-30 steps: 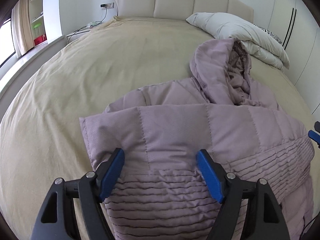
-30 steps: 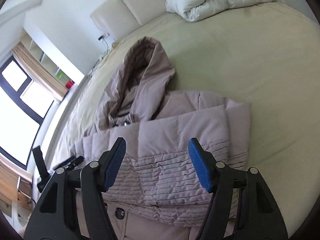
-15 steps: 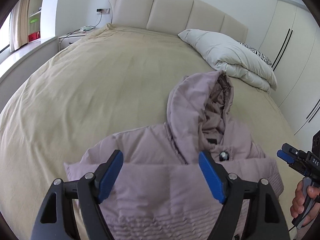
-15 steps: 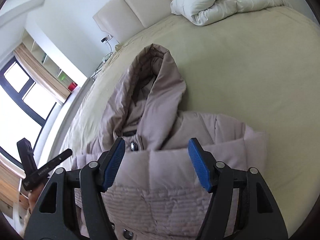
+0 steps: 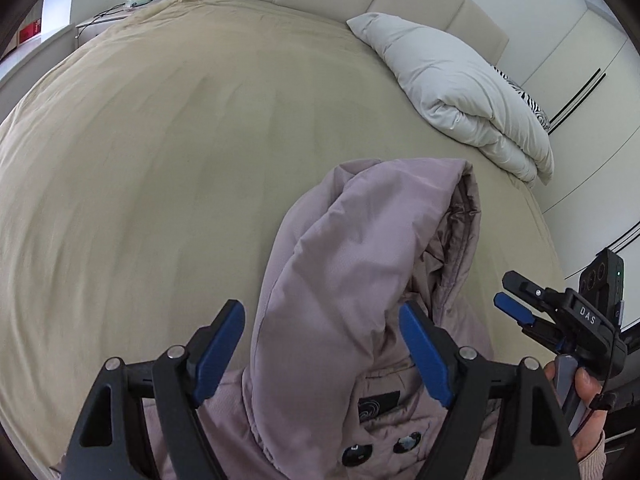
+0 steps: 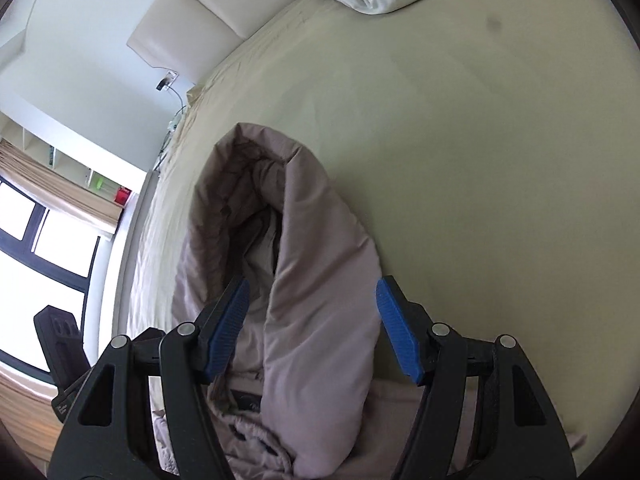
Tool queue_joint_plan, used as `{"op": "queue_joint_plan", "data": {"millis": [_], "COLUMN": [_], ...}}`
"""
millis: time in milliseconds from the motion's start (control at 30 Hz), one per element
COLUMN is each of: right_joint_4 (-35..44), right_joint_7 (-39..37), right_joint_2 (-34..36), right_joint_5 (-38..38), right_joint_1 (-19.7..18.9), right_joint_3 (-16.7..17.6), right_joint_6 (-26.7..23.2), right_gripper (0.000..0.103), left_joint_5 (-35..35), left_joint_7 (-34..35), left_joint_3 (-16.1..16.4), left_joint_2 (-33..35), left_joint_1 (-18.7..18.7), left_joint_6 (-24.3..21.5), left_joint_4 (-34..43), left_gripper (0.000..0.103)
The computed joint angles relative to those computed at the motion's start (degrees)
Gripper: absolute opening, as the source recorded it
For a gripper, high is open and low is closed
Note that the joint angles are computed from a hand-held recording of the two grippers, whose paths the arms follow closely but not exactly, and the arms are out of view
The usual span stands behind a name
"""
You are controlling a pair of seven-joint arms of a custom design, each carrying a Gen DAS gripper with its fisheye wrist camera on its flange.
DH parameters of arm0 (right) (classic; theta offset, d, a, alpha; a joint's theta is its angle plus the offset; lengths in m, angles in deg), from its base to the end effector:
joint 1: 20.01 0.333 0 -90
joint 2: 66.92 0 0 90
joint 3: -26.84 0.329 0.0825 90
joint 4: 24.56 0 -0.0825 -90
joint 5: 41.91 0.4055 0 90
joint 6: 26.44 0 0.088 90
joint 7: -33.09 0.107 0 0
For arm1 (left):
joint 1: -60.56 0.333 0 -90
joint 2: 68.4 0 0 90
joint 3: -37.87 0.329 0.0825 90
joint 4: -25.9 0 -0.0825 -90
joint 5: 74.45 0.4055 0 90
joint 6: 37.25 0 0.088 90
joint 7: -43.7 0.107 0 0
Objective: Fold large clothes
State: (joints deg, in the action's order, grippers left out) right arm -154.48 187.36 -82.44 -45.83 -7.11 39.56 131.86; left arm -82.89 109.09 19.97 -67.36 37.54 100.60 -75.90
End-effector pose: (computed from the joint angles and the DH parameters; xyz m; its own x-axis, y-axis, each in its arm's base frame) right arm 0.4762 0.2418 0.5596 -0.3560 -0.7467 -0.5619 -0.6688 0.6235 -0.4048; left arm 0.4805 -0.4157 0.6142 -0.2786 -0.8859 0.3708 -0.8872 0.0896 -0.4527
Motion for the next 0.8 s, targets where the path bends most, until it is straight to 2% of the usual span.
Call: {"op": "queue_joint_plan", "data": {"millis": [100, 267, 433, 533, 600, 633, 667, 733, 800], "right_joint_4": [2.97, 7.24, 9.41, 8.84, 8.56, 9.12, 9.57, 10.62, 10.86], "right_joint_7": [-2.35, -4.88, -6.68, -6.88, -9.34, -8.67, -7.89, -5.53, -3.20], "right_joint_2": [3.61, 8.86, 12.94, 13.80, 14.16, 14.41, 14.45, 14.34, 13.35], "right_joint_5": [-0.95, -2.30, 0.81, 1.09, 3.08, 1.59, -0.26, -4.66, -8.92], "right_joint_1": [-0.06, 0.71, 2.47, 3.26, 3.83, 3.90, 3.96, 4.15, 4.22], "right_joint_3": [-0.95, -3.00, -5.36, -6.21, -6.61, -6.67, -6.75, -6.73, -6.49], "right_joint_6": [-1.47, -0.63, 0.62, 2.03, 3.83, 3.50, 3.07, 1.96, 2.22], "right_gripper": [0.065, 0.065, 0.065, 0.061, 0.041, 0.036, 0.030, 0.019, 0.014], "left_joint_5": [3.77, 11.54, 13.71, 14.50, 10.73, 9.15, 9.18, 7.41, 6.17], "left_joint_7": [-1.52, -1.94, -2.72, -0.23, 1.22, 1.72, 1.61, 1.99, 2.25], "left_joint_3": [-0.29, -0.67, -0.68, -0.94, -1.54, -1.74, -1.59, -1.65, -1.61], "left_joint_2": [3.88, 9.63, 12.29, 12.95, 13.91, 14.14, 14.22, 12.85, 10.35], "left_joint_1": [-0.52, -2.36, -3.14, -3.25, -2.33, -1.97, -2.08, -1.52, -1.05], "left_joint_6": [-1.23, -4.43, -4.60, -5.43, -6.84, -7.42, -8.15, -7.30, -4.69], "left_joint_4": [4.08, 10.93, 13.42, 13.49, 14.30, 14.57, 14.87, 13.39, 10.90], "left_gripper": [0.082, 0.084, 0.089, 0.088, 0.075, 0.061, 0.039, 0.015, 0.011]}}
